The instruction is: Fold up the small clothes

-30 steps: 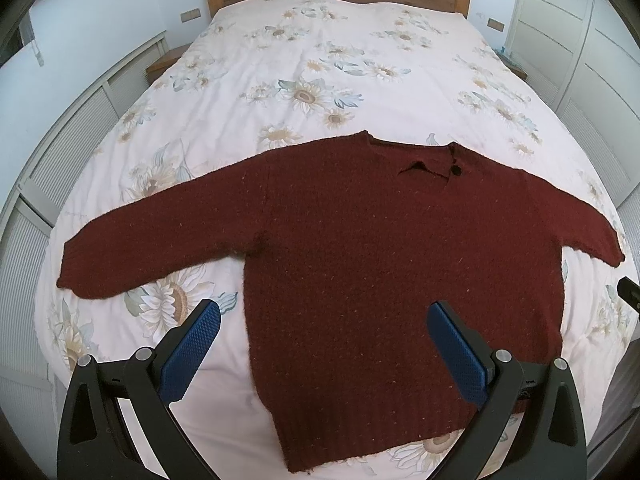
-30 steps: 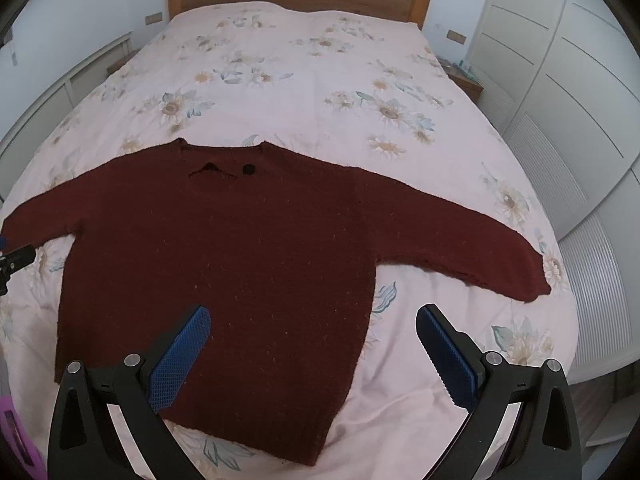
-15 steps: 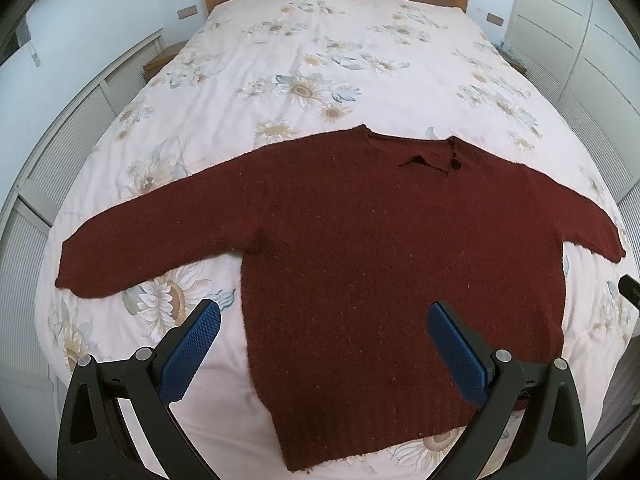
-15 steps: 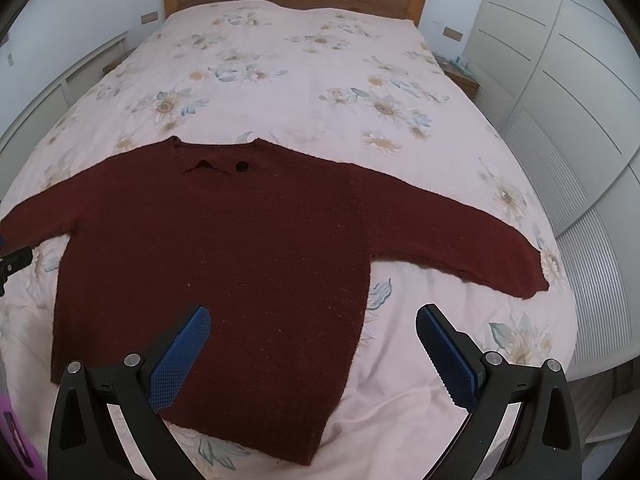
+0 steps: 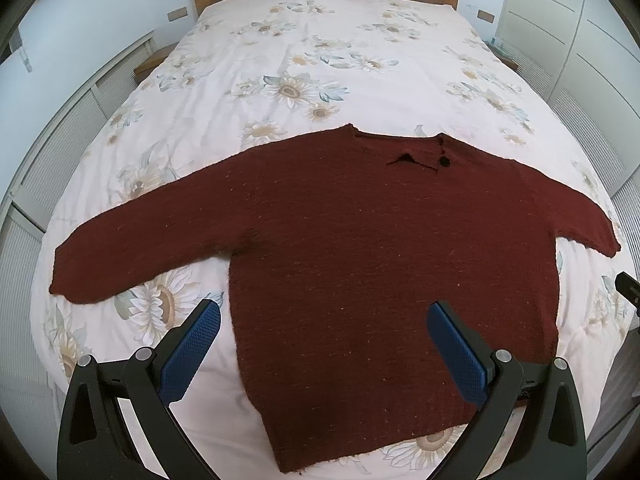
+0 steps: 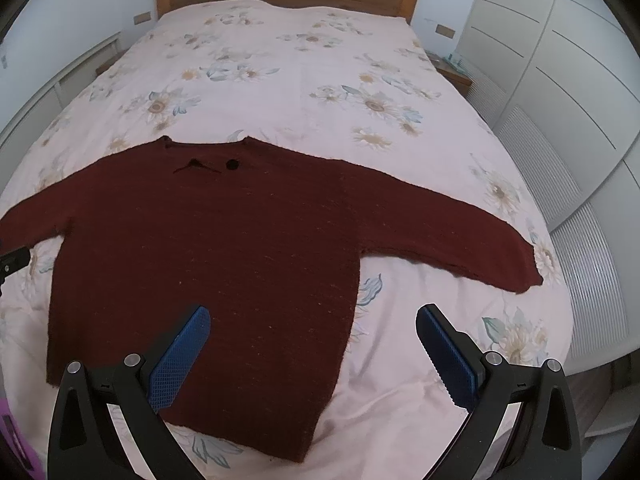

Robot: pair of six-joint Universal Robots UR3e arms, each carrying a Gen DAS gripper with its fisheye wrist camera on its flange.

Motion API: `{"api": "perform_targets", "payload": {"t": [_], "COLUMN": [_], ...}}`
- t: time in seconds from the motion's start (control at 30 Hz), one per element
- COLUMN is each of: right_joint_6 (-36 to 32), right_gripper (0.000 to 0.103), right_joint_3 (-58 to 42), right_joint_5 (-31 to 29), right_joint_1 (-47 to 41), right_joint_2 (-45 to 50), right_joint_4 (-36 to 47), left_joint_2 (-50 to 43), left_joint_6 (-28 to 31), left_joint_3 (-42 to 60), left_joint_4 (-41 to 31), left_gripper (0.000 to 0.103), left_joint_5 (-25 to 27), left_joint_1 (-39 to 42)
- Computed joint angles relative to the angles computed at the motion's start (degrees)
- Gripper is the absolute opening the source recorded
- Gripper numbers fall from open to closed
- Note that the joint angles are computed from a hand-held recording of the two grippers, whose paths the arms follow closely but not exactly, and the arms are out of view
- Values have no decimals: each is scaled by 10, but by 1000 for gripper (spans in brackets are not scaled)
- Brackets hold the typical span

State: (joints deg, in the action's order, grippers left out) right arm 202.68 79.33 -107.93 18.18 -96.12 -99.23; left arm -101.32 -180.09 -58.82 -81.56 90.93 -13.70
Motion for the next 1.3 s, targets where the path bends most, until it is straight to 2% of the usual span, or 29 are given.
{"api": "perform_targets", "payload": {"t": [1.03,1.17,1.3], "right_joint_6": [-1,-3,-25], "right_gripper": [103,103,103], "right_joint_3": [27,38,89], "right_joint_5": [5,8,31], "right_joint_1": [-6,-13,-56], "right_joint_2": [-13,-16,-40], "right_joint_4": [-4,-16,-68], "left_joint_2": [2,-1,-10], "left_joint_6": [-4,-3,7], "left_joint_3": [-5,-6,-2], "left_joint_4": [-1,2,5], "left_gripper": [102,102,102], "left_joint_5": [1,1,-13], "left_joint_1": [8,8,15]}}
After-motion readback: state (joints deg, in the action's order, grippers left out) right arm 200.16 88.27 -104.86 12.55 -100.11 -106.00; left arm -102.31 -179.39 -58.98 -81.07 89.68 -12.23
